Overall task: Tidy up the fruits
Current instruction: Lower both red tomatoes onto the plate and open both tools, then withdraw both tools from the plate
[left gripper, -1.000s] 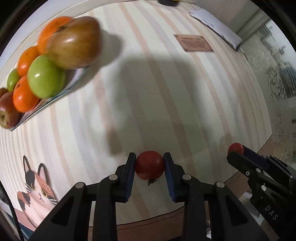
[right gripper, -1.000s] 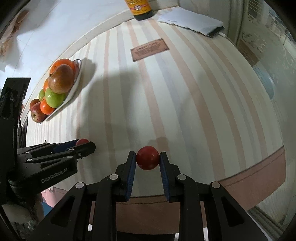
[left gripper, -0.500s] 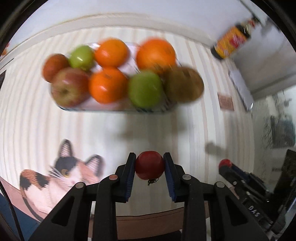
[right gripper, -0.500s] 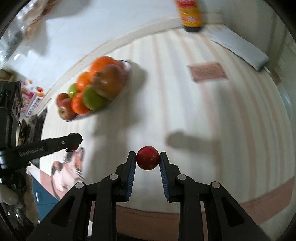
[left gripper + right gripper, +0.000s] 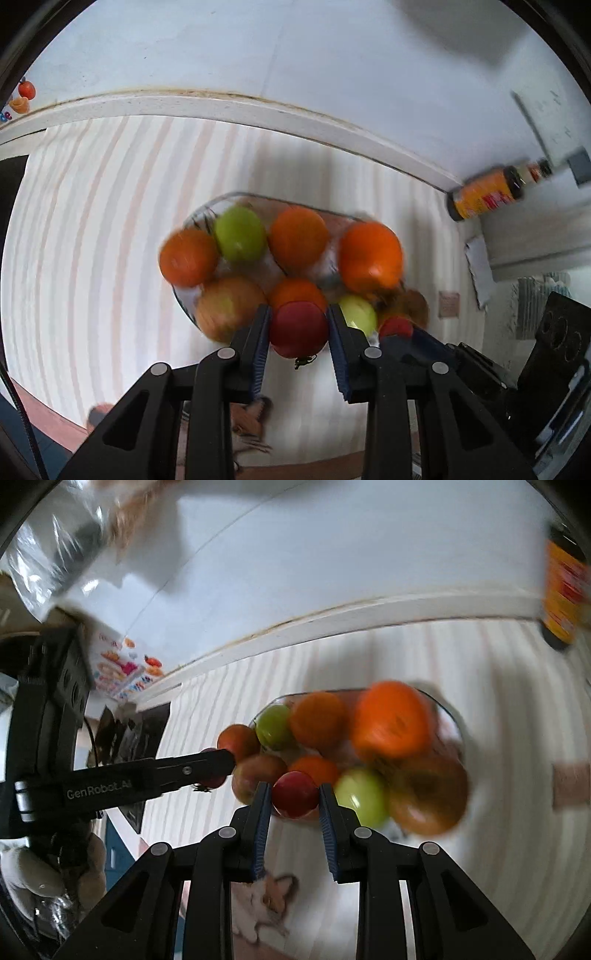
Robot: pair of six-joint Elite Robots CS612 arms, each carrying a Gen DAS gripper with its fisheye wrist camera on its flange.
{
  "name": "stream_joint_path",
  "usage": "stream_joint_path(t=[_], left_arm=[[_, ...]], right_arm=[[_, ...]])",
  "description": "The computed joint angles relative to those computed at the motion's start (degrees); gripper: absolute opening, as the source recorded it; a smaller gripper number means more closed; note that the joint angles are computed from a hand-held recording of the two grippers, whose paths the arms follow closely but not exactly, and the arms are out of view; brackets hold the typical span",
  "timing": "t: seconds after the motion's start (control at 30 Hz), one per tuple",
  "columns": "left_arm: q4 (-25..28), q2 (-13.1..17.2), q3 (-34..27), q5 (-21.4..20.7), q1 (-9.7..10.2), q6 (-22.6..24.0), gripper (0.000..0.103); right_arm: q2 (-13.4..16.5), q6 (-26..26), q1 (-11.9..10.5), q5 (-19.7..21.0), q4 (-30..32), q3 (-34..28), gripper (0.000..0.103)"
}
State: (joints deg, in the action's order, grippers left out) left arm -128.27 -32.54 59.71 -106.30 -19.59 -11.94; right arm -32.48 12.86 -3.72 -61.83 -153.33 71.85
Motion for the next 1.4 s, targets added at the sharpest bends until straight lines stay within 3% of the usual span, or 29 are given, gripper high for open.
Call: stream_joint_path(t=[0.13, 0.27, 0.33, 0.37, 0.4, 0.43, 0.53, 0.63, 0.8, 0.9, 1.17, 1.4], left_arm=[[9.26, 4.36, -7.97, -1.6, 0.9, 1.26, 0.028], [16.65, 7.07, -13.06, -1.21, 1.35, 1.5, 0.029], [16.56, 7.34, -13.42, -1.26, 1.58, 1.12, 0.042], [15.25, 6.85, -12.57, -0.54, 1.65, 0.88, 0.05], [14.17, 6.53, -11.98, -0.33, 1.71, 0.68, 0.072], [13.1, 6.18, -11.4, -0.55, 1.88, 0.49, 0.087], [11.91, 5.69, -10.73, 0.16, 1.97, -0.2, 0.088], [8.75, 4.07, -7.82, 3.17, 1.71, -0.38, 0.095], [0.36, -0.52, 0.98, 12.59, 0.55, -0.1, 0.097], [-5.04, -3.12, 6.17, 17.6, -0.41, 0.07, 0.097], [-12.05, -7.99, 14.49, 21.72, -1.82, -1.23, 0.097], [-23.55, -15.32, 24.95, 22.4, -2.48, -0.11, 0.097]], right_arm=[[3.28, -2.09, 0.5, 1.14, 7.74, -6.24, 0.028], [5.21, 0.17, 0.16, 3.58, 10.85, -8.96, 0.034], [4.95, 1.13, 0.15, 2.48, 11.17, -8.77, 0.07], [4.61, 1.65, 0.1, 2.19, 10.11, -8.15, 0.076], [4.17, 2.02, -0.04, 2.42, 9.02, -7.41, 0.078], [3.85, 2.47, -0.11, 2.16, 8.81, -7.03, 0.079], [2.17, 3.25, 0.02, -1.04, 7.38, -5.02, 0.086], [0.64, 2.97, 0.61, -8.08, 7.7, -3.94, 0.092], [-1.89, 0.29, 1.79, -21.4, 8.4, -1.61, 0.095], [-3.16, -0.92, 2.32, -25.7, 8.46, 0.0, 0.095], [-7.33, -0.9, 2.94, -27.06, 4.69, 5.65, 0.095], [-14.78, 1.18, 4.73, -30.1, -3.9, 15.16, 0.095]])
